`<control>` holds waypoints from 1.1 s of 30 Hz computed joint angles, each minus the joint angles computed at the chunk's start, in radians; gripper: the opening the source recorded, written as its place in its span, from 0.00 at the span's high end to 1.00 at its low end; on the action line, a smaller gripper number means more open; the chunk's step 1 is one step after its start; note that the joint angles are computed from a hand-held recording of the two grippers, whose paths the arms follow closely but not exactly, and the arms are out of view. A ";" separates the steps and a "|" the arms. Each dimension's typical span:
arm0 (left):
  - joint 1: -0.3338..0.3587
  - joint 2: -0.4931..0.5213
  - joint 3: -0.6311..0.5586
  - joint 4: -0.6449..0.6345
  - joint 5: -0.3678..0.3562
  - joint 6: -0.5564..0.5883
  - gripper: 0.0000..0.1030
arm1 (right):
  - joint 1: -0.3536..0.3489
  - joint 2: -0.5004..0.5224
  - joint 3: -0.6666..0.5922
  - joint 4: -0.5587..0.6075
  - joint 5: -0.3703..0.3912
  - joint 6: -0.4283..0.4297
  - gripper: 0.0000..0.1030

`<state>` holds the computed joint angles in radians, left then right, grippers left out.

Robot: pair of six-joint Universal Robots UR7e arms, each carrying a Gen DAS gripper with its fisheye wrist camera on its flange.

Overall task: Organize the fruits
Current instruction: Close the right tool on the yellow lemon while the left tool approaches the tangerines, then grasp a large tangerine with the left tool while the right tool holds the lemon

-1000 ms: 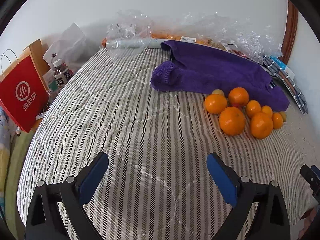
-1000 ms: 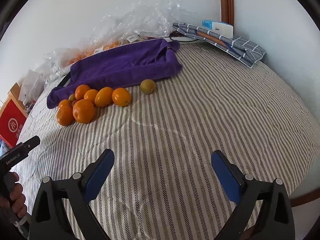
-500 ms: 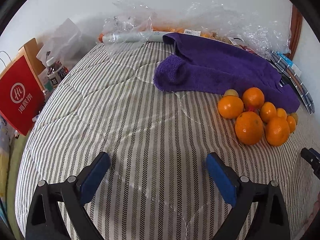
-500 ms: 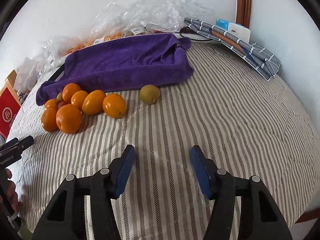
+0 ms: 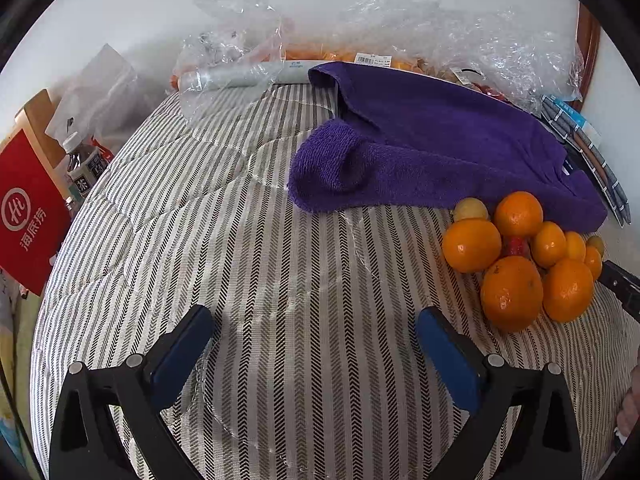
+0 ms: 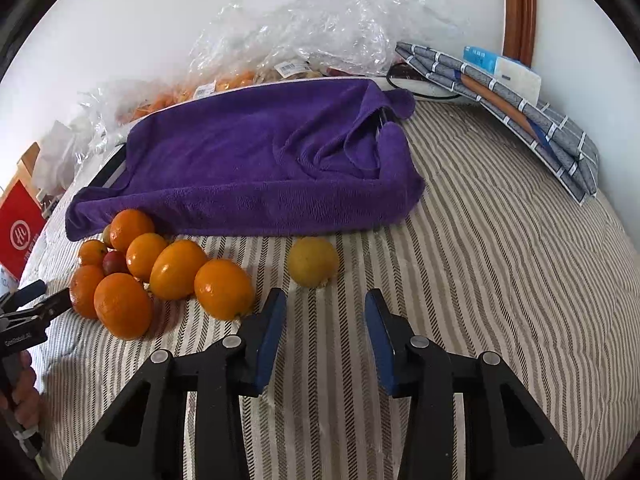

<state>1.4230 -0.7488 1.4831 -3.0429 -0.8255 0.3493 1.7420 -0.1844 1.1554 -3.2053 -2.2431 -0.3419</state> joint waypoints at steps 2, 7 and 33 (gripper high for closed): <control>0.001 -0.001 0.000 0.001 -0.001 0.001 0.00 | -0.001 0.003 -0.007 0.002 0.008 0.003 0.61; 0.001 0.000 -0.001 0.000 -0.002 0.001 0.00 | -0.003 0.028 -0.069 0.034 0.005 -0.012 0.61; -0.004 0.021 -0.039 0.059 -0.157 0.089 0.13 | 0.020 -0.019 0.115 -0.174 -0.029 -0.120 0.73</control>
